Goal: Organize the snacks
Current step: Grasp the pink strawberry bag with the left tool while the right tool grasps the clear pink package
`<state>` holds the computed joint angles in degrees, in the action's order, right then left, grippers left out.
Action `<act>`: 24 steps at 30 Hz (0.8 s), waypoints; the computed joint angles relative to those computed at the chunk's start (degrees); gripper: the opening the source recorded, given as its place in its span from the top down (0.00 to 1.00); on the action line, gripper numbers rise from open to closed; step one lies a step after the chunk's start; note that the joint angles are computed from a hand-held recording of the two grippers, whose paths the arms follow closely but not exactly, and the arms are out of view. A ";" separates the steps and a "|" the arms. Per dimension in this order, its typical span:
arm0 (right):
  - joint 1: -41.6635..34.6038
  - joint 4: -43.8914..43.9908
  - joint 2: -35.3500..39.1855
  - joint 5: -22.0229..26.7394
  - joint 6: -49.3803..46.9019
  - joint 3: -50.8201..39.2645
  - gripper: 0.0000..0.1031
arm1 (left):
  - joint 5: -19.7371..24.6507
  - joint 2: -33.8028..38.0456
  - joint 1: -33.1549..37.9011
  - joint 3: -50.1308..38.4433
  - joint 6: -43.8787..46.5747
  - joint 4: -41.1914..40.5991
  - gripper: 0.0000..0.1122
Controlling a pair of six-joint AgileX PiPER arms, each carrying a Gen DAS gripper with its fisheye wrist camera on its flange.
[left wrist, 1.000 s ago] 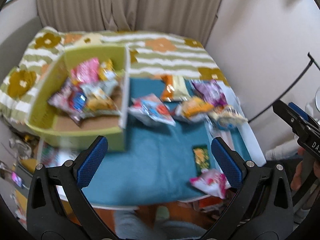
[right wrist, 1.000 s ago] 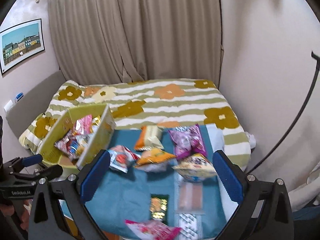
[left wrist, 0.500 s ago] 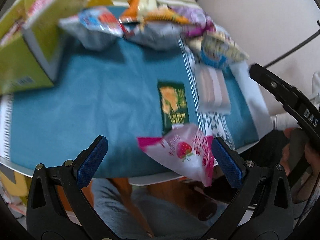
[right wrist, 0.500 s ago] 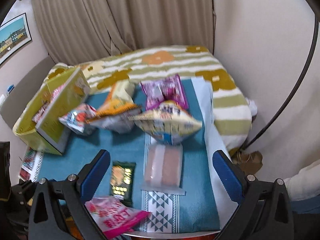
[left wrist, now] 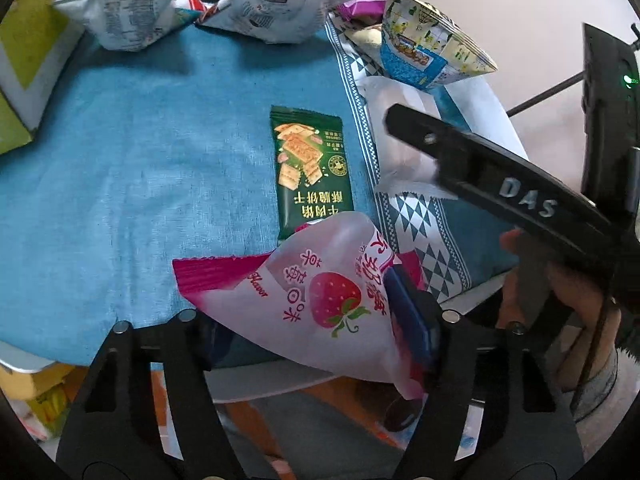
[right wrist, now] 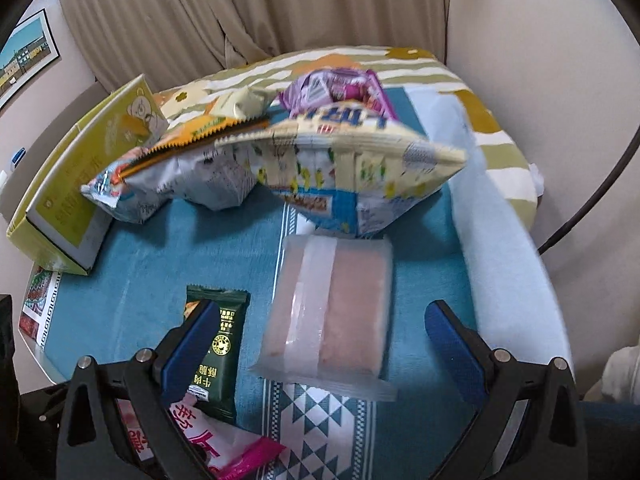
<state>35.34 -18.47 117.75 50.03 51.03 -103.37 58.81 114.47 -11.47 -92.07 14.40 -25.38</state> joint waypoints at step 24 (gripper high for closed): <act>-0.88 3.32 12.52 14.32 -4.48 -18.42 0.26 | 3.59 0.56 2.25 -3.70 2.82 -0.16 0.55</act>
<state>34.46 -15.15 130.26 64.35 46.55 -121.80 62.40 115.03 -9.22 -95.77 17.23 -25.53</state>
